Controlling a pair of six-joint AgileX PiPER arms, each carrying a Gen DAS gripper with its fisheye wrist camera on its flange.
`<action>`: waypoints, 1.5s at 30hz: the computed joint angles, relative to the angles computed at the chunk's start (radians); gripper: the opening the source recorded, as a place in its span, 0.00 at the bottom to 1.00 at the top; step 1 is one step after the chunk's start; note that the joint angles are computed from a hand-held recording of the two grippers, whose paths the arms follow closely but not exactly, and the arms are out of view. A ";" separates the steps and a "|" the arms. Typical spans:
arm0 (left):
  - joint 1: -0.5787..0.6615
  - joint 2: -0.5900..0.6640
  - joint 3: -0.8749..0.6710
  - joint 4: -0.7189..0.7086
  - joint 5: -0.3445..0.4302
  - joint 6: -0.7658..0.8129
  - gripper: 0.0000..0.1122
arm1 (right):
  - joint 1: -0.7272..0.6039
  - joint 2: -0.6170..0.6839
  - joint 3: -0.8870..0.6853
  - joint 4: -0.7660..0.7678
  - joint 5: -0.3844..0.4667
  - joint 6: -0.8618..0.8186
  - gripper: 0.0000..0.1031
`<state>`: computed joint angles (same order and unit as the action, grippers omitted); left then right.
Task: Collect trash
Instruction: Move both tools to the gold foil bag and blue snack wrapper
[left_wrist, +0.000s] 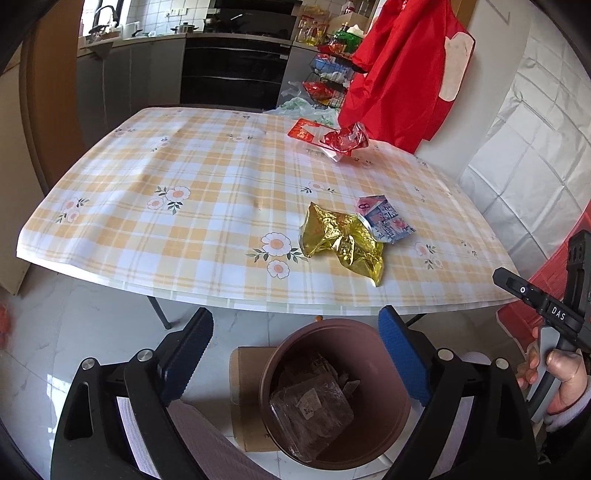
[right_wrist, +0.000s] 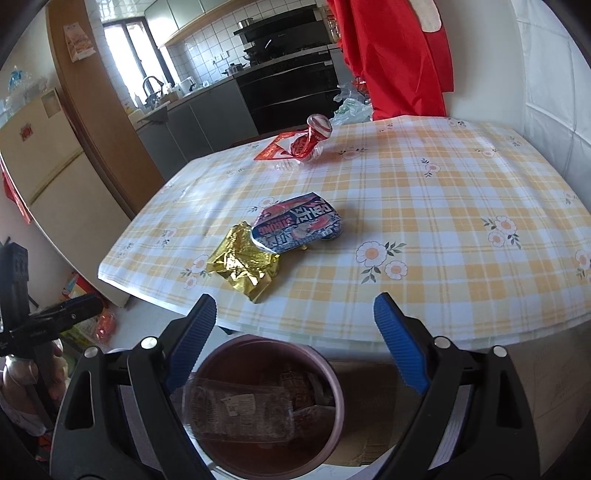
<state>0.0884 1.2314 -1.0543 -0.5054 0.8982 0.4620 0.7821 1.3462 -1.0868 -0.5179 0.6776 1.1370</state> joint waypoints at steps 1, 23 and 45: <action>-0.005 0.015 -0.006 0.006 -0.012 -0.006 0.79 | -0.014 0.016 -0.011 0.014 -0.003 -0.029 0.84; -0.100 0.325 -0.190 0.084 -0.155 -0.084 0.76 | -0.182 0.766 -0.815 0.284 0.202 -0.692 0.85; -0.123 0.341 -0.201 0.074 -0.145 -0.085 0.72 | -0.217 0.602 -0.612 0.296 0.083 -0.588 0.52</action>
<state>-0.0345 1.5723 -1.2554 -0.4312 0.7528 0.3773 0.5650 1.9484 -1.6990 -0.2220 0.7607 0.5489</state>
